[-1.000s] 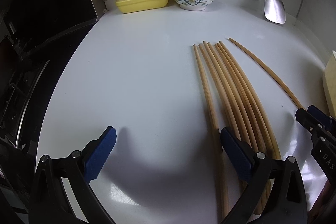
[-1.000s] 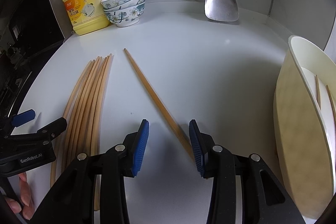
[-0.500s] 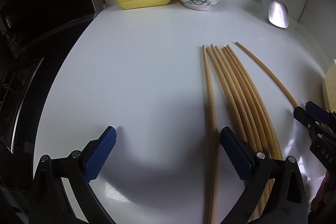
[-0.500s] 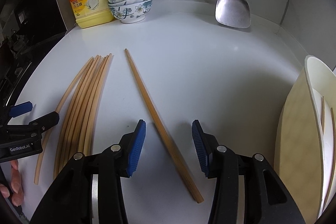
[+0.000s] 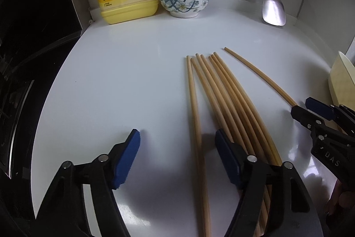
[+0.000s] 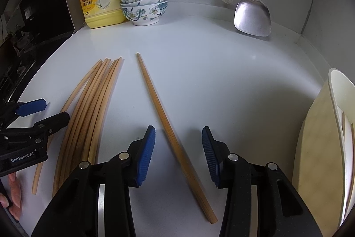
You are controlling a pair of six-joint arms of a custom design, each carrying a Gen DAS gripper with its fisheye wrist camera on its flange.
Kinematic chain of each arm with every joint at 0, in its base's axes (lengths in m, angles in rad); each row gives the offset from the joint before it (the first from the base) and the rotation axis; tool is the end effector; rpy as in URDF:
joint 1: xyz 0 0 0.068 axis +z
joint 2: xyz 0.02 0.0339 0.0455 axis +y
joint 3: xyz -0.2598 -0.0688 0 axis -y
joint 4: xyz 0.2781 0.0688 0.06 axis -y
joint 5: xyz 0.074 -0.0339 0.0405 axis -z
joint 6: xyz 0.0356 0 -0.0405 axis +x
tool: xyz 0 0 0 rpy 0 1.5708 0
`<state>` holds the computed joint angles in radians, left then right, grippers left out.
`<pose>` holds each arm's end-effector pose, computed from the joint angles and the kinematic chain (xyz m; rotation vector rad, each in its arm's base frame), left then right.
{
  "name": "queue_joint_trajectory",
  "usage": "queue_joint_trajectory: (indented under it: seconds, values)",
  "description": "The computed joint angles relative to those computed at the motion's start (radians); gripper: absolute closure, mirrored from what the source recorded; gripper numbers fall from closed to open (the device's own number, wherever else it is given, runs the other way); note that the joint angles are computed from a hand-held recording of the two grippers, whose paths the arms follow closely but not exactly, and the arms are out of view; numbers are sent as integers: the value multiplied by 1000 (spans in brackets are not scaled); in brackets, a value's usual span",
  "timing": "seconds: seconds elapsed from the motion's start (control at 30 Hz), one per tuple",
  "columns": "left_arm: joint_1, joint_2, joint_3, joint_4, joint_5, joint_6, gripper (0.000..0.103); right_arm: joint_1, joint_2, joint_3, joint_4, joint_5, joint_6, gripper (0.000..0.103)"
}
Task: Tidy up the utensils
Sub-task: 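Close the right gripper on the separated chopstick, then carry the chopstick in the right gripper over the white basin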
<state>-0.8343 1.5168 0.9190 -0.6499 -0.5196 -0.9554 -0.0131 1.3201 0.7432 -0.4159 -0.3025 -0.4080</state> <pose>0.2166 -0.2125 0.1665 -0.2633 2.5270 0.0994 0.2805 0.0069 0.1733 -0.6035 2.4372 0.2180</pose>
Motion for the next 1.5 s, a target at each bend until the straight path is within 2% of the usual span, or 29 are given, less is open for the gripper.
queue_joint_trajectory:
  seconds: [0.07, 0.1, 0.13, 0.2, 0.27, 0.43, 0.67, 1.0, 1.3, 1.5]
  values:
    - [-8, 1, 3, 5, 0, 3, 49, 9, -2, 0, -3, 0, -7, 71]
    - [-13, 2, 6, 5, -2, 6, 58, 11, -1, 2, -6, -2, -8, 72]
    - [-15, 1, 8, 3, -3, 8, 62, 12, -1, 3, -9, -8, -12, 77]
    - [-14, -1, 11, -1, 3, 14, 87, 17, -7, -3, -5, -1, -18, 91]
    - [-9, -3, 11, 0, 8, 21, 95, 17, -10, -7, 0, -2, -18, 92]
    - [-5, -15, -2, 17, 16, 27, 96, 12, -16, -14, -2, -18, -1, 97]
    - [-8, -65, -44, 43, 43, 15, 96, -2, -73, -40, -12, -55, 44, 97]
    - [-20, -147, -43, -16, 39, 28, 96, 25, -194, -50, -86, -59, 108, 97]
    - [-46, -207, 87, -154, 34, 127, 96, -12, -356, 37, -299, -50, 160, 97]
    - [-91, -140, 269, -185, 53, 241, 96, -191, -440, 143, -481, -83, 123, 97]
